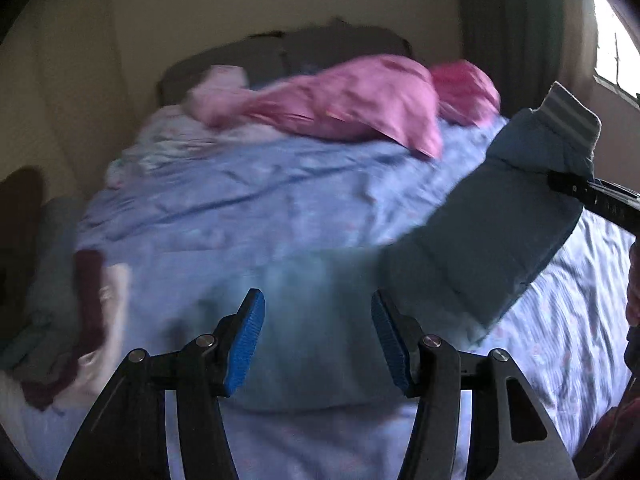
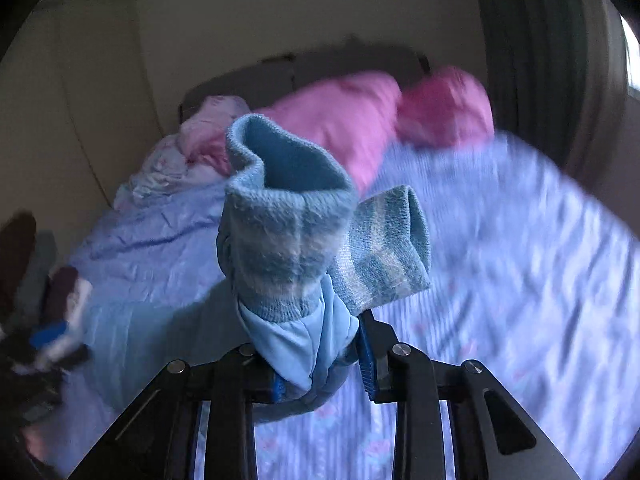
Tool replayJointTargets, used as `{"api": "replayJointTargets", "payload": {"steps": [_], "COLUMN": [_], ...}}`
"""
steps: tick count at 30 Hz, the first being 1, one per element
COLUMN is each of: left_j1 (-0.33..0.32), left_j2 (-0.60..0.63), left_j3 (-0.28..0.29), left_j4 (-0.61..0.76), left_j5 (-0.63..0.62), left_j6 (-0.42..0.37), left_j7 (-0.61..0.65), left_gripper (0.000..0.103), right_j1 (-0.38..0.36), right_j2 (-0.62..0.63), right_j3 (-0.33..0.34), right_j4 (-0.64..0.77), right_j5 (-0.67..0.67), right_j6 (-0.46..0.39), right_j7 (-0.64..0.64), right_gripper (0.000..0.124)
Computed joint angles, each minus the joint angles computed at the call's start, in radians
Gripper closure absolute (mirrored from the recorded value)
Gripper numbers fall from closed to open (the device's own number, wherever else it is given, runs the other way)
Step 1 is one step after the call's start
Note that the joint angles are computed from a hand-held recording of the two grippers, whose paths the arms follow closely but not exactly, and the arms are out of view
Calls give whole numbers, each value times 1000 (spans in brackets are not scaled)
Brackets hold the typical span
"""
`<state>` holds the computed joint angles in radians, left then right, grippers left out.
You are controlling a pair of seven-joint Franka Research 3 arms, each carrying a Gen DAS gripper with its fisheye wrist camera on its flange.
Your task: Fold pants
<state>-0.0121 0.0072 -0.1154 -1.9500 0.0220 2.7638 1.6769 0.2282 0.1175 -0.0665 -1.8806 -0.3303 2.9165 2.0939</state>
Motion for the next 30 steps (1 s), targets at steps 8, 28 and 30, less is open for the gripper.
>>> {"api": "replayJointTargets", "payload": {"steps": [8, 28, 30], "left_j1": [51, 145, 151], "left_j2": [-108, -112, -126], "left_j3": [87, 159, 160], "left_j4": [-147, -245, -261], "left_j5": [-142, -271, -273], "left_j6": [22, 52, 59], "left_j7": [93, 131, 131], "left_gripper": [48, 46, 46], "right_j1": [171, 452, 454], "right_j2": [106, 461, 438], "right_j3": [1, -47, -42], "right_j4": [233, 549, 494], "right_j5": [-441, -412, -404], "right_j6": [-151, -251, -181], "right_j7": [215, -30, -85], "right_gripper": [94, 49, 32]}}
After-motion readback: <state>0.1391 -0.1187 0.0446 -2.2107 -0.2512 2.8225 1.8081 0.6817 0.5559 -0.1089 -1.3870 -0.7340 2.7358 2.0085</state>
